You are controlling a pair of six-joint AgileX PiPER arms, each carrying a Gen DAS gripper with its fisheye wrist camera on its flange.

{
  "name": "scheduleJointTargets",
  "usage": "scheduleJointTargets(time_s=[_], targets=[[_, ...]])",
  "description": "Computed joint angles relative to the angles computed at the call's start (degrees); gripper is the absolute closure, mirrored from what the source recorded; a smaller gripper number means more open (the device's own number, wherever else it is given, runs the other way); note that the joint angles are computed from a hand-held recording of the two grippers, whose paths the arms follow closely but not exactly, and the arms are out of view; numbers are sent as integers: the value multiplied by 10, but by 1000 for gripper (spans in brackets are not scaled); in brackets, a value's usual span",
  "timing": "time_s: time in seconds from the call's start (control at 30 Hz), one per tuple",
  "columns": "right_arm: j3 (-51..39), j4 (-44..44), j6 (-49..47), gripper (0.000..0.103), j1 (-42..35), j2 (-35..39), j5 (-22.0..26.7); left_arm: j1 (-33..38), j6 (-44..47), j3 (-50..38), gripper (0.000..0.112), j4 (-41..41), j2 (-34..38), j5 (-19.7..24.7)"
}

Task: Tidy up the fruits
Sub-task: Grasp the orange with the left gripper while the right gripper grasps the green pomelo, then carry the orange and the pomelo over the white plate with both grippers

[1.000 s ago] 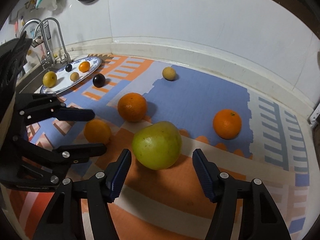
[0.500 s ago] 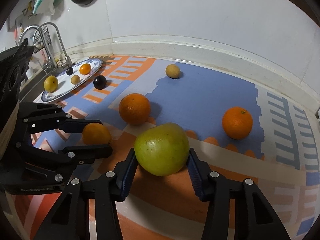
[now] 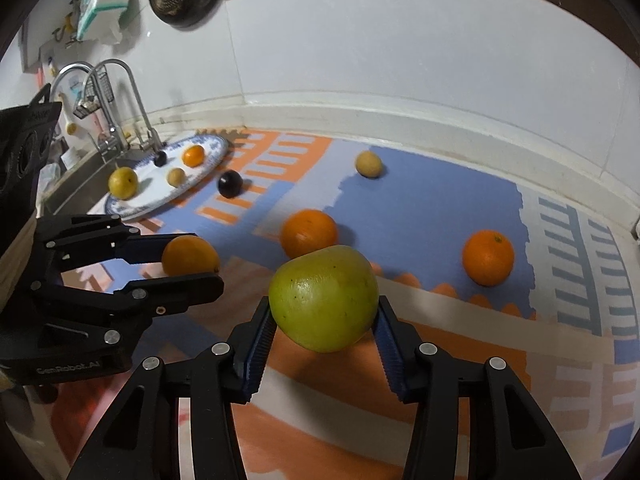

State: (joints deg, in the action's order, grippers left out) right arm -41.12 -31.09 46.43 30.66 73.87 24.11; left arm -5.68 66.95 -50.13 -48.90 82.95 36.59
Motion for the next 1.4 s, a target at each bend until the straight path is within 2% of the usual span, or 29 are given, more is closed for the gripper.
scheduleJointTargets(time_s=[0.43,0.63,0.9,1.1,1.4], targets=[[-72,-109,141,54,121,15,68,137,28,7,77,-29,-74,68],[-112,-127,164,54,163,33,88,211,59,-1,77,-47,-87,106],[-169,-144,185,54,202,70,106,287,82,-24,77,-61,-90,143],[-216,-158,217,54,231,102,140,341,96,-66,77,-61,-62,201],[-288,-174,252,54,262,150,176,390,119,-124,77,-65,-32,246]])
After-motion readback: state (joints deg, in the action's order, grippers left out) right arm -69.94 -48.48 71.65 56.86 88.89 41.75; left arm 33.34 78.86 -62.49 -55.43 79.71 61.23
